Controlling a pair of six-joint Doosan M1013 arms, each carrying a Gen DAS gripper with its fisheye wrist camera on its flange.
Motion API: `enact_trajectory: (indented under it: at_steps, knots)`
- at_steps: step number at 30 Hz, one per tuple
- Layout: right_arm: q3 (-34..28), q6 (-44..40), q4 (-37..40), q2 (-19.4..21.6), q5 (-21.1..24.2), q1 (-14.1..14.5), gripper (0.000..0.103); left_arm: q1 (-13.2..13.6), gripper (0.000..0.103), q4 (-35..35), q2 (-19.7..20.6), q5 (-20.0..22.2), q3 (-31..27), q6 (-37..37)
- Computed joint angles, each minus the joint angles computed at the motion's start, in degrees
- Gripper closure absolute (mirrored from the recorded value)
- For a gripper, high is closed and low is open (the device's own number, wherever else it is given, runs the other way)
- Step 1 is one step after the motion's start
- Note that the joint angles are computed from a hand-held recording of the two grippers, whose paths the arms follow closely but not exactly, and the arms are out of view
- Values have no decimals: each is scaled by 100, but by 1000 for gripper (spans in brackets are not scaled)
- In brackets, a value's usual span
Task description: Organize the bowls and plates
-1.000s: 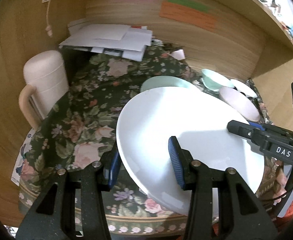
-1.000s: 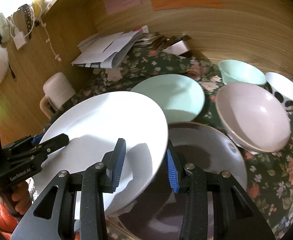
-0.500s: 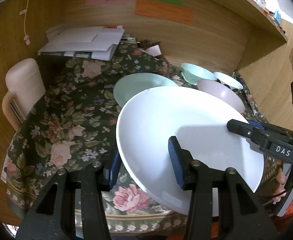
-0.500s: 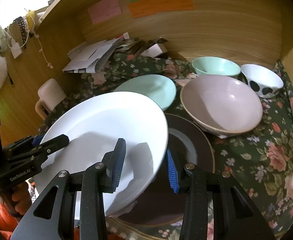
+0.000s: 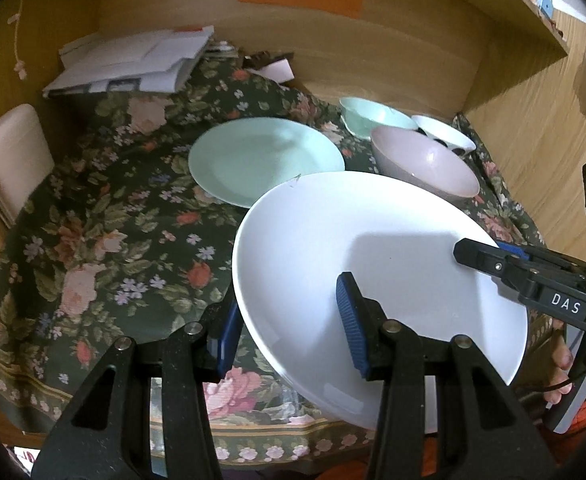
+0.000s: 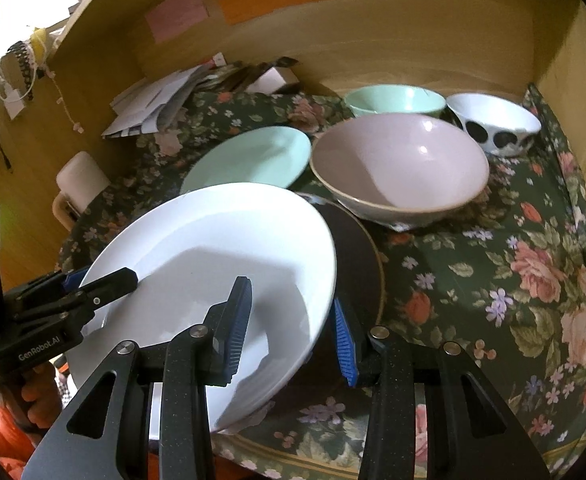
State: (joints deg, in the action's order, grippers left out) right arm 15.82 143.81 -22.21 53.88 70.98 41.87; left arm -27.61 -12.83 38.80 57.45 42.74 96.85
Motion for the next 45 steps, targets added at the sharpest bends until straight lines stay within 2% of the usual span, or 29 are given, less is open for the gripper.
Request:
enact_trajectory:
  at_steps: [4, 8, 25, 30, 34, 45]
  knots:
    - [324, 147, 61, -136, -112, -36, 68, -29, 57, 11, 97, 148, -123, 0]
    - [400, 204, 109, -155, -110, -54, 68, -45, 57, 31, 182, 262, -235, -23]
    - [233, 156, 339, -30, -26, -147, 68, -35, 57, 39, 490, 672, -651, -196]
    - [95, 68, 327, 34, 69, -156, 67, -59, 57, 144, 495, 639, -647, -164]
    - [218, 78, 384, -37, -14, -175, 67, -72, 57, 204, 536, 668, -711, -166]
    - [226, -69, 474, -91, 129, -162, 67, -93, 58, 264, 580, 634, -762, -95]
